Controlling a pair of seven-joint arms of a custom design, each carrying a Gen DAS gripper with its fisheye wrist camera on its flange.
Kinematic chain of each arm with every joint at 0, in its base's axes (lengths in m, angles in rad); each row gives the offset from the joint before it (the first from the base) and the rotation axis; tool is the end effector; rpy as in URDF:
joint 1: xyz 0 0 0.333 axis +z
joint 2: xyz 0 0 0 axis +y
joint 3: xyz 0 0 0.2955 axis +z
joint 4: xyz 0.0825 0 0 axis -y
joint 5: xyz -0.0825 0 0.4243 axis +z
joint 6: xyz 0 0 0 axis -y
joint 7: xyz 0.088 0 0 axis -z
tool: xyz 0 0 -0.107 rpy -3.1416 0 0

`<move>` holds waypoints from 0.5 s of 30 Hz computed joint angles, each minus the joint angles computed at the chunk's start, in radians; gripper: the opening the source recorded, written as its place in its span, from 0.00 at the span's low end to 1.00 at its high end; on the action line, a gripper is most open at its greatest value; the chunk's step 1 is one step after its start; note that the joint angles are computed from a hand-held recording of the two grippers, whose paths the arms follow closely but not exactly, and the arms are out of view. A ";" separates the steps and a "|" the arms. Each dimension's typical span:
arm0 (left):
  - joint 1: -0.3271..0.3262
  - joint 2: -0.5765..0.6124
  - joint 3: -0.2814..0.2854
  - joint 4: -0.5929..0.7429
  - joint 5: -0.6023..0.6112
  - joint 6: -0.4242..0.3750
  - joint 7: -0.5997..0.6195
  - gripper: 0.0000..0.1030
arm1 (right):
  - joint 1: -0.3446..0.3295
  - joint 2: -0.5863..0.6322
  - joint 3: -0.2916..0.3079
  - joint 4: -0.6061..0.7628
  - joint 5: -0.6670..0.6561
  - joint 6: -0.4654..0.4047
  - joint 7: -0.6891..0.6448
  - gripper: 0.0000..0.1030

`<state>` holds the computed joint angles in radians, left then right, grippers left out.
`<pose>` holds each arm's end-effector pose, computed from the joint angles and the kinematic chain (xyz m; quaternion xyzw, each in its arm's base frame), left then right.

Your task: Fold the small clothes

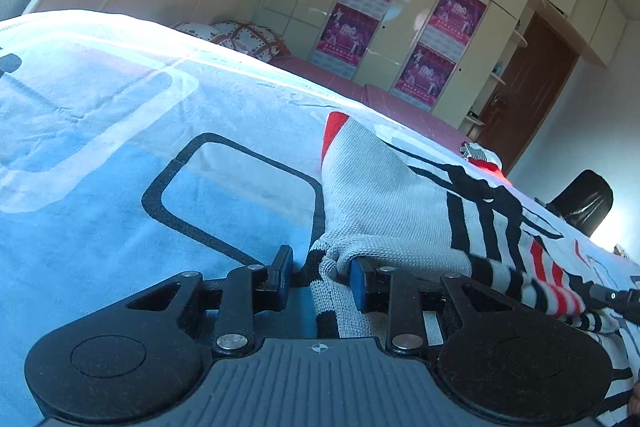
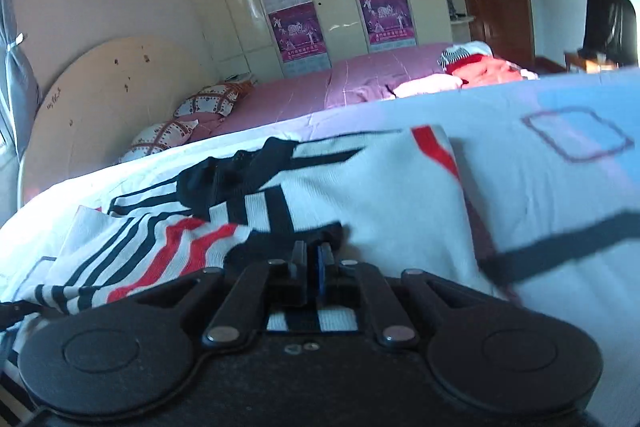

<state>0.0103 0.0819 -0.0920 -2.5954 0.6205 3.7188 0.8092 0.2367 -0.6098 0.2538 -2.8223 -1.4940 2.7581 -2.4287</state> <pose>0.4771 -0.1163 0.2900 -0.6148 0.6292 -0.4512 0.1501 0.3381 0.2103 0.3459 -0.4590 0.7443 -0.3016 0.3800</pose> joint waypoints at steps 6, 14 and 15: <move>-0.011 0.001 -0.002 -0.002 -0.033 -0.009 0.036 0.30 | -0.021 0.008 -0.036 -0.006 -0.022 0.078 0.093 0.16; -0.013 -0.003 -0.004 -0.007 -0.041 -0.009 0.042 0.30 | -0.045 0.069 -0.001 0.112 -0.041 0.045 -0.062 0.06; -0.014 -0.003 -0.004 -0.007 -0.042 -0.009 0.044 0.30 | -0.045 0.056 0.015 0.129 -0.102 0.024 -0.041 0.06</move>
<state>-0.0035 0.0792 -0.0957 -2.6023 0.5785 3.7096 0.8528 0.1917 -0.5540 0.2690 -2.6935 -1.5956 2.7816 -2.4693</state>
